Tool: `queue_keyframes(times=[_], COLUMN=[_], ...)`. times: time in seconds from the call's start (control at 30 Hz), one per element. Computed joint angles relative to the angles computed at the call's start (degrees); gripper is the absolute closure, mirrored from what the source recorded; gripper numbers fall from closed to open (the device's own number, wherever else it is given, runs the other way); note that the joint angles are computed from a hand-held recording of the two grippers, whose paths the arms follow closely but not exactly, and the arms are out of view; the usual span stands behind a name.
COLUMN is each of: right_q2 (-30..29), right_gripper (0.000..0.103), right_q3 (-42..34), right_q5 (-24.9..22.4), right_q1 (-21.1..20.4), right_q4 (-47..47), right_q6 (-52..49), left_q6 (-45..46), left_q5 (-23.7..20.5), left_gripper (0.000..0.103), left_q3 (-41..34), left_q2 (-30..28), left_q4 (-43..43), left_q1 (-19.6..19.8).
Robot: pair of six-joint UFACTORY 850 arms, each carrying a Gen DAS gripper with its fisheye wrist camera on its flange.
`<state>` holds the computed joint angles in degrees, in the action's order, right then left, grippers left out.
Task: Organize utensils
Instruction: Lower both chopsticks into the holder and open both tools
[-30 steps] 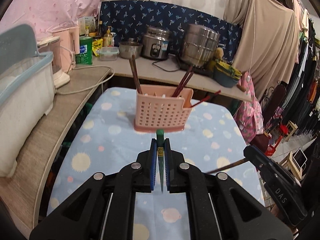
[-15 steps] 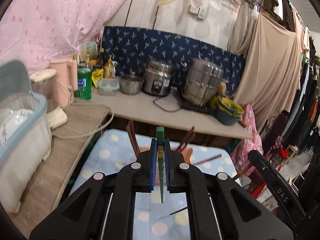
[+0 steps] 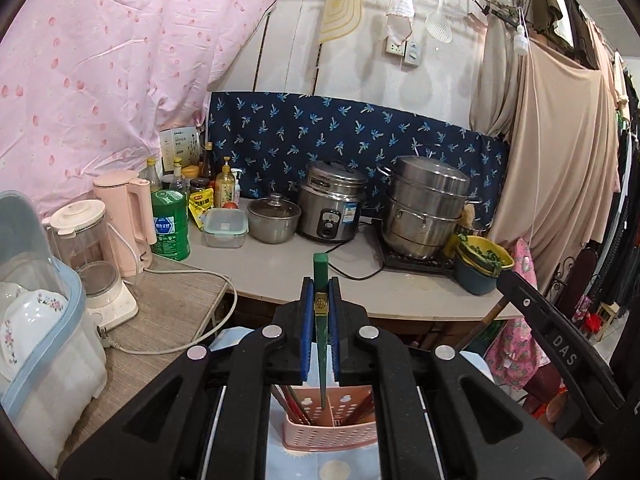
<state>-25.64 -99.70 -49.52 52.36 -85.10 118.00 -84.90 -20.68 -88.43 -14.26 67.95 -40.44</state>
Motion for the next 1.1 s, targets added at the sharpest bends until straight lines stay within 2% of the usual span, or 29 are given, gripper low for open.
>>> queue_keyframes(times=[0.37, 0.73, 0.83, 0.97, 1.1], right_q2=[-4.38, -6.46, -6.10, -4.91, -3.83], right_gripper=[0.096, 0.095, 0.089, 0.089, 0.089], right_q3=[-0.34, -0.36, 0.24, 1.54, 2.81], right_q5=[5.83, 10.21, 9.51, 9.26, 8.96], right_q1=[-2.93, -4.64, -4.42, -4.04, -3.42], right_q4=[5.98, 11.42, 10.42, 9.41, 8.84], right_q6=[-1.52, -4.42, -3.41, -2.42, -1.90], left_q6=[9.39, 14.57, 13.26, 9.31, 4.57], left_q5=[2.80, 3.68, 2.89, 2.43, 1.45], left_gripper=[0.096, 0.095, 0.090, 0.067, 0.061], left_q3=[-0.65, -1.08, -1.04, 0.10, 1.67], left_q2=[-4.31, -6.70, -6.91, -6.18, -5.00], left_q4=[-12.11, -18.76, -17.57, -13.90, -8.45], left_q1=[2.30, 3.06, 2.91, 2.76, 1.95])
